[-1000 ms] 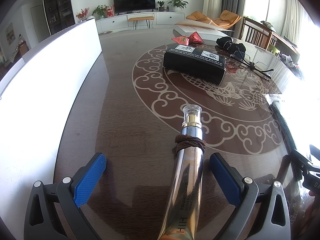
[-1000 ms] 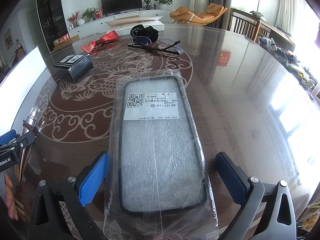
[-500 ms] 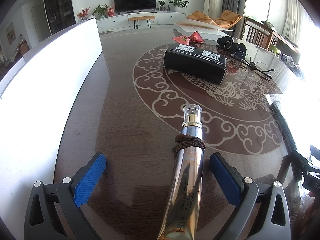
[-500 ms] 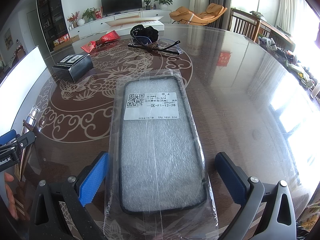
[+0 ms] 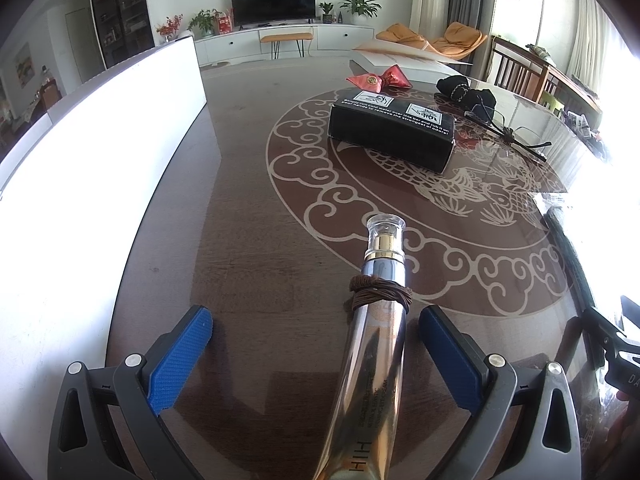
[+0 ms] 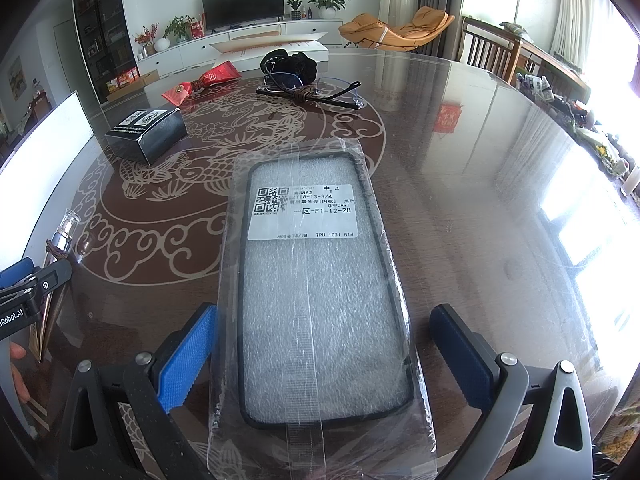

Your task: Organize objects

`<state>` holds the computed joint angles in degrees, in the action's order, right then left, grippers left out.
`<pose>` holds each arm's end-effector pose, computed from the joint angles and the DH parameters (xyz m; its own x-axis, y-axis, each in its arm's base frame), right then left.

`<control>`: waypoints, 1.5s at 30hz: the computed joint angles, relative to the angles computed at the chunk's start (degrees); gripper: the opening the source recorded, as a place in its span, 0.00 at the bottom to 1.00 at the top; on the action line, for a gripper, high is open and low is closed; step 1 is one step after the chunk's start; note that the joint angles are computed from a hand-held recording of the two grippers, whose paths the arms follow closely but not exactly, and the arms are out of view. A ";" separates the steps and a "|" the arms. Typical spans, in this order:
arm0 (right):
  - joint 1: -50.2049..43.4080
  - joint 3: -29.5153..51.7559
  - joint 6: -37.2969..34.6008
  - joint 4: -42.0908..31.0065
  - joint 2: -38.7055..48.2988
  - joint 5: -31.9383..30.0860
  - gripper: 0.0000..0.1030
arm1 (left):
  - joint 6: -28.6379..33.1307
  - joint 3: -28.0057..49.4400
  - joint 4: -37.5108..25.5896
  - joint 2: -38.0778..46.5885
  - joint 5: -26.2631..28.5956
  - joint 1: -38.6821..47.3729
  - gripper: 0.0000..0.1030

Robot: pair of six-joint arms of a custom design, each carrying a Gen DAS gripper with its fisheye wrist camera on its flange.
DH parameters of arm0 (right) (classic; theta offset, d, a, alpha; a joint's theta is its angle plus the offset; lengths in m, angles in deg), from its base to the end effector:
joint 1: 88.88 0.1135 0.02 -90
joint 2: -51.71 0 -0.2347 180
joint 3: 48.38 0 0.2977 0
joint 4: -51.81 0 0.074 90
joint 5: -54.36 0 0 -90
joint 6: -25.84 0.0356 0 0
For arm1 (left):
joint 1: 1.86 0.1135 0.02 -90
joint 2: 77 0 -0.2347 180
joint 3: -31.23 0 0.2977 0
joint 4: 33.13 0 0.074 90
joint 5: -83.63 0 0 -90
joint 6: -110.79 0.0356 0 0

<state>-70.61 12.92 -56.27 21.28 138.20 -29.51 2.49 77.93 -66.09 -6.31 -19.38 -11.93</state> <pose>0.3209 0.1019 0.1307 -0.8122 -0.1244 -0.5700 -0.1445 0.9895 -0.0101 0.2708 -0.0400 0.1229 -0.7991 -0.1688 -0.5770 -0.2122 0.9772 0.0079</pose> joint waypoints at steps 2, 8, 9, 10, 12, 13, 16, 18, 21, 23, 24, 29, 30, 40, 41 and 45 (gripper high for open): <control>0.00 0.00 0.00 0.00 0.00 0.00 1.00 | 0.01 -0.02 -0.02 -0.05 0.02 0.02 1.00; 0.01 -0.01 0.01 0.02 0.01 0.01 1.00 | 0.00 -0.09 -0.03 -0.13 0.02 0.01 1.00; 0.00 -0.03 0.00 0.04 -0.01 -0.01 1.00 | 0.01 -0.07 -0.03 -0.11 0.03 0.03 1.00; 0.00 -0.03 0.00 0.04 -0.01 -0.01 1.00 | 0.01 -0.07 -0.03 -0.11 0.03 0.03 1.00; 0.03 -0.23 0.05 0.00 -0.25 -0.01 1.00 | 0.04 -0.04 -0.02 -0.07 0.05 0.06 1.00; 0.08 -0.26 0.09 0.00 -0.28 0.04 1.00 | 0.03 -0.07 -0.02 -0.11 0.04 0.04 1.00; 0.03 -0.31 0.06 -0.02 -0.35 -0.02 1.00 | 0.06 -0.03 0.00 -0.06 0.06 0.09 1.00; 0.03 -0.34 0.06 -0.02 -0.39 -0.01 1.00 | 0.07 -0.03 0.02 -0.03 0.06 0.09 1.00; 0.03 -0.38 0.06 -0.03 -0.45 -0.01 1.00 | 0.08 -0.06 0.01 -0.09 0.08 0.11 1.00; 0.05 -0.41 0.07 -0.05 -0.48 0.00 1.00 | 0.08 -0.06 0.01 -0.09 0.08 0.11 1.00; 0.04 -0.43 0.06 -0.05 -0.51 0.00 1.00 | 0.08 -0.06 0.01 -0.09 0.08 0.11 1.00; 0.06 -0.48 0.10 -0.05 -0.57 0.01 1.00 | 0.12 -0.08 0.02 -0.10 0.11 0.16 1.00; 0.04 -0.52 0.07 -0.06 -0.62 0.01 1.00 | 0.11 -0.08 0.05 -0.08 0.10 0.15 1.00; 0.05 -0.60 0.06 -0.07 -0.71 0.03 1.00 | -0.86 0.18 -0.38 0.07 -0.94 -1.19 1.00; 0.05 -0.60 0.06 -0.07 -0.71 0.03 1.00 | -0.89 0.19 -0.39 0.03 -0.86 -1.16 1.00; 0.05 -0.64 0.08 -0.07 -0.75 0.04 1.00 | -0.98 0.27 -0.54 -0.02 -0.92 -1.27 1.00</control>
<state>-70.56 12.28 -56.19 21.22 137.45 -29.47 1.52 78.20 -66.63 -6.33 -20.31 -13.20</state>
